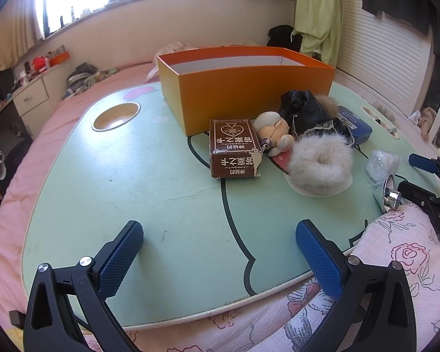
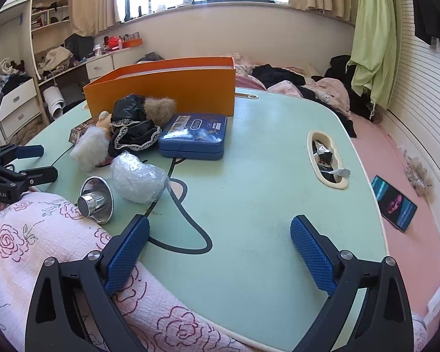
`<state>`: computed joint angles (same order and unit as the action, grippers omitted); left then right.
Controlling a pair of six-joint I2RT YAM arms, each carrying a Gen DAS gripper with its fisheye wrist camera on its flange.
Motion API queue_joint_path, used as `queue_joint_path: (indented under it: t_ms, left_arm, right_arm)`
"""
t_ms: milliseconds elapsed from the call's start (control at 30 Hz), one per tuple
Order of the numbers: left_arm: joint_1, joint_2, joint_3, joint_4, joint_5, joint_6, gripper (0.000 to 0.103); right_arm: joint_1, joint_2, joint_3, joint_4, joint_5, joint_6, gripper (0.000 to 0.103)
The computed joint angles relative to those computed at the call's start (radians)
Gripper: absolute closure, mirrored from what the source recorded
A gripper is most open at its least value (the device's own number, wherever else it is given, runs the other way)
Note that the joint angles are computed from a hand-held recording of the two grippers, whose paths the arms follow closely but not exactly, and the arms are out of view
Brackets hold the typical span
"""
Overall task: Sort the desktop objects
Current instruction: 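Grasp the clear plastic bag with the right gripper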
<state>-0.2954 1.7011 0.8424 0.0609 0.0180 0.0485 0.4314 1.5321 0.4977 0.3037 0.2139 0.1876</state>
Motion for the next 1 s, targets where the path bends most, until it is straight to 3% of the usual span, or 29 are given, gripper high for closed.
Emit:
queue_joint_path:
  t_ms: [1000]
  left_arm:
    - [-0.003,-0.002,-0.001,-0.001,-0.003,-0.004,0.0]
  right_arm:
    - [0.002,-0.001,-0.001,0.003,-0.001,-0.001,0.004]
